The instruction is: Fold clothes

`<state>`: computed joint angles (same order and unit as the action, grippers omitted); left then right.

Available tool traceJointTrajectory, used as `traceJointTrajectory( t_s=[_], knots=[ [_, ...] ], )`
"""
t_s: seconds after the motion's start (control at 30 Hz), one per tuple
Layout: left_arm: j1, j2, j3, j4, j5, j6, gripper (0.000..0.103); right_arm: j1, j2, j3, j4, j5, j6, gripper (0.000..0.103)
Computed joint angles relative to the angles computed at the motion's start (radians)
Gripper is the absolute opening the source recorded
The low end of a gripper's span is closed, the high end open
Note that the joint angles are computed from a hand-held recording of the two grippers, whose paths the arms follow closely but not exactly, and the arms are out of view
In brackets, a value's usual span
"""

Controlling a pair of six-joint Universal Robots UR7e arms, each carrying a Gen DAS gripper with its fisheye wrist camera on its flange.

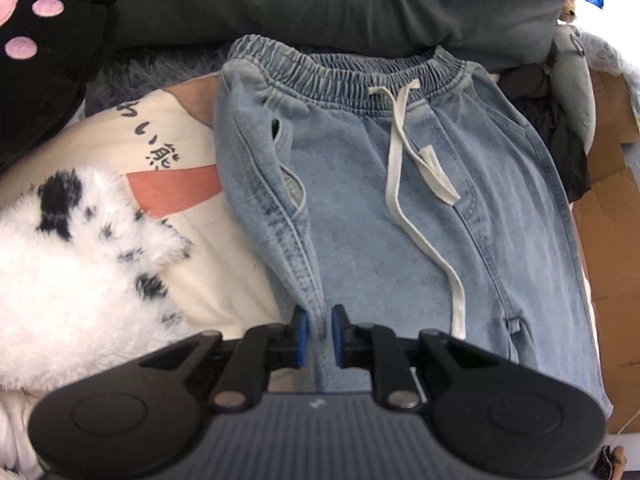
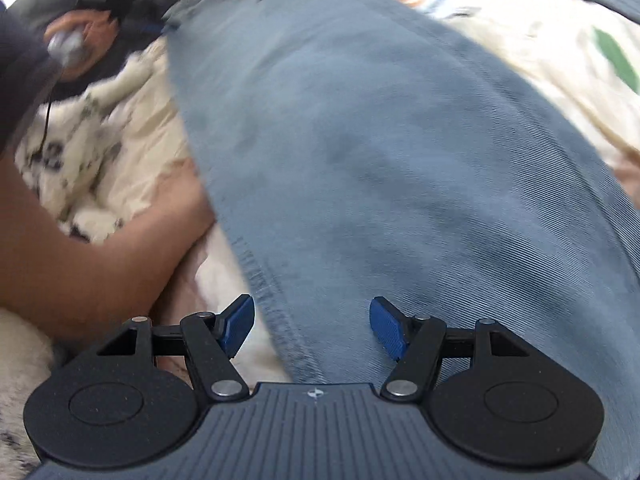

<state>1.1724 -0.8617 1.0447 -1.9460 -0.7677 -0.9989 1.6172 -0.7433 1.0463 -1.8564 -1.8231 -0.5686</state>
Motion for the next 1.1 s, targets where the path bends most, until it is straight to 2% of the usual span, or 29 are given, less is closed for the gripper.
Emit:
traceJointTrajectory(
  t_s=[0.17, 0.23, 0.27, 0.3, 0.4, 0.5, 0.67, 0.87, 0.93, 0.97, 1.0, 1.03, 1.1],
  knots=[
    [-0.002, 0.015, -0.016, 0.002, 0.007, -0.003, 0.014, 0.029, 0.002, 0.041, -0.057, -0.07, -0.115, 0.069],
    [-0.002, 0.02, -0.024, 0.004, 0.008, -0.001, 0.014, 0.035, 0.0, 0.056, -0.086, -0.092, -0.138, 0.064],
    [-0.003, 0.022, -0.027, 0.004, 0.008, 0.001, 0.014, 0.036, 0.0, 0.059, -0.097, -0.102, -0.145, 0.056],
    [-0.003, 0.023, -0.029, 0.003, 0.008, 0.002, 0.014, 0.037, 0.0, 0.061, -0.106, -0.111, -0.151, 0.053],
    [-0.004, 0.024, -0.029, 0.002, 0.01, 0.001, 0.014, 0.033, -0.001, 0.042, -0.083, -0.102, -0.127, 0.046],
    [-0.005, 0.022, -0.025, -0.001, 0.013, 0.001, 0.014, 0.023, -0.019, 0.047, -0.094, -0.075, -0.066, 0.041],
    [-0.003, 0.021, -0.015, -0.016, 0.021, -0.007, 0.014, 0.017, -0.029, 0.074, -0.119, -0.085, -0.047, 0.041],
    [0.005, 0.035, -0.019, -0.035, 0.057, 0.009, 0.015, 0.022, -0.006, 0.081, -0.156, -0.073, -0.076, 0.041],
    [0.011, 0.041, -0.021, -0.049, 0.062, 0.011, 0.015, 0.024, 0.002, 0.076, -0.163, -0.073, -0.084, 0.035],
    [0.014, 0.043, -0.018, -0.065, 0.063, 0.012, 0.015, 0.024, 0.006, 0.071, -0.159, -0.071, -0.082, 0.022],
    [0.017, 0.044, -0.015, -0.079, 0.066, 0.013, 0.015, 0.023, 0.009, 0.064, -0.152, -0.068, -0.076, 0.017],
    [0.019, 0.046, -0.014, -0.091, 0.069, 0.016, 0.016, 0.021, 0.013, 0.05, -0.135, -0.062, -0.059, 0.017],
    [0.024, 0.05, -0.016, -0.11, 0.07, 0.026, 0.016, 0.013, 0.02, 0.02, -0.096, -0.034, 0.002, 0.006]
  ],
)
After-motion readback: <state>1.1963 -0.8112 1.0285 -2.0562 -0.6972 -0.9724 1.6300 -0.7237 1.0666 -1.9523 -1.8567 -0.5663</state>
